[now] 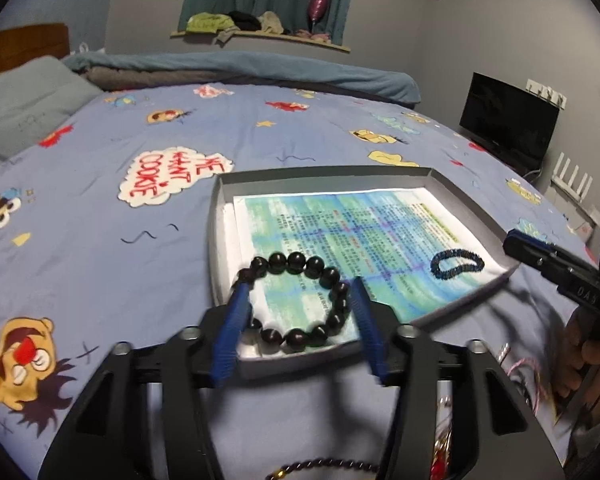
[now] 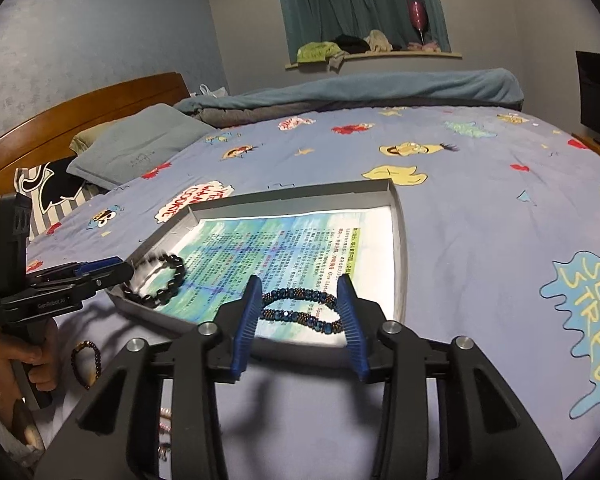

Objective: Organize jewelry
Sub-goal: 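Grasp the dark red bead bracelet with the left tool while the right tool grasps the pink cord bracelet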

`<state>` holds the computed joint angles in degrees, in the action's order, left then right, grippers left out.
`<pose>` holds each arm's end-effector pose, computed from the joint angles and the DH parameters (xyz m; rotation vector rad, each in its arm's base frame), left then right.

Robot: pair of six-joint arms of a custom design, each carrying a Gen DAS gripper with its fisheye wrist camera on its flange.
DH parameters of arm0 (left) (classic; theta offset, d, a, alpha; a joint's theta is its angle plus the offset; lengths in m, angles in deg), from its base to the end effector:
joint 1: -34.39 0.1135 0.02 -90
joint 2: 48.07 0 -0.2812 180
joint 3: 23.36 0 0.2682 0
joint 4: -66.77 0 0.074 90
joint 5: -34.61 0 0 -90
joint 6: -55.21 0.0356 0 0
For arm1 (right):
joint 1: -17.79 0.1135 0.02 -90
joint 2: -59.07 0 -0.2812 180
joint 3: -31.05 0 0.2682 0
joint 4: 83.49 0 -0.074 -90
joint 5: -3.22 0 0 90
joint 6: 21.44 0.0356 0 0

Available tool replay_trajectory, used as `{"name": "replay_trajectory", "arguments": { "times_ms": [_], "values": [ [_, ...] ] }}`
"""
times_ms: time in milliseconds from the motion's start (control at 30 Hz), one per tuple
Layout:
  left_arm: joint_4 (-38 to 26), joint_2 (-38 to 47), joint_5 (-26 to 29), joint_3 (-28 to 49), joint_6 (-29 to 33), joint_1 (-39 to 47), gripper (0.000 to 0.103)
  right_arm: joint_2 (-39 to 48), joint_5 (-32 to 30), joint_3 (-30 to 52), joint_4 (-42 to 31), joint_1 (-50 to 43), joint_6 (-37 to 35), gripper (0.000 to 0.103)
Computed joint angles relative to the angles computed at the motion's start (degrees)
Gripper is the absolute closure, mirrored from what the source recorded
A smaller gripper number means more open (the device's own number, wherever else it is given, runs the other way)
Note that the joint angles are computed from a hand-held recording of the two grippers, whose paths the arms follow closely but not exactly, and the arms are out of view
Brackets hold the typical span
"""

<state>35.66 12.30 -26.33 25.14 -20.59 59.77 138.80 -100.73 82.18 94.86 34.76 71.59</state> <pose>0.2065 0.0788 0.2311 0.0326 2.2172 -0.2128 0.2836 0.0955 0.2071 -0.4033 2.0769 0.4648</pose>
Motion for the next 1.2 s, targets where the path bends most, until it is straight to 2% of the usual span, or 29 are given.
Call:
{"name": "replay_trajectory", "arguments": {
  "times_ms": [133,400,733,867,1000,1067,1133,1200],
  "values": [
    [-0.72,-1.16,0.51,-0.69,1.07,1.13,0.038,-2.31,-0.61,-2.07,0.81,-0.43,0.60,0.057],
    [-6.85,-8.04,6.33,-3.16,7.73,6.80,0.038,-8.46,0.04,-7.52,0.20,1.02,-0.15,0.056],
    [-19.16,-12.08,14.20,-5.18,21.85,18.18,0.038,-17.21,-1.45,-14.73,-1.43,1.49,-0.43,0.056],
    [-23.27,-14.28,14.68,-6.42,27.90,21.03,0.038,-18.95,-1.07,-16.37,-2.92,3.38,-1.98,0.057],
    [-23.84,-13.99,14.66,-6.78,29.29,22.02,0.038,-19.02,0.94,-16.77,-3.50,6.00,-3.50,0.058],
    [-23.76,-13.60,14.53,-6.84,29.43,22.09,0.038,-18.65,1.45,-16.66,-3.53,6.56,-3.72,0.061],
    [-23.81,-13.62,14.24,-7.12,29.66,21.88,0.038,-17.77,1.52,-16.40,-3.71,6.59,-3.82,0.070],
    [-23.64,-13.62,13.27,-7.52,29.71,20.97,0.039,-16.38,1.61,-15.85,-4.15,6.80,-4.03,0.085]
  ]
}}
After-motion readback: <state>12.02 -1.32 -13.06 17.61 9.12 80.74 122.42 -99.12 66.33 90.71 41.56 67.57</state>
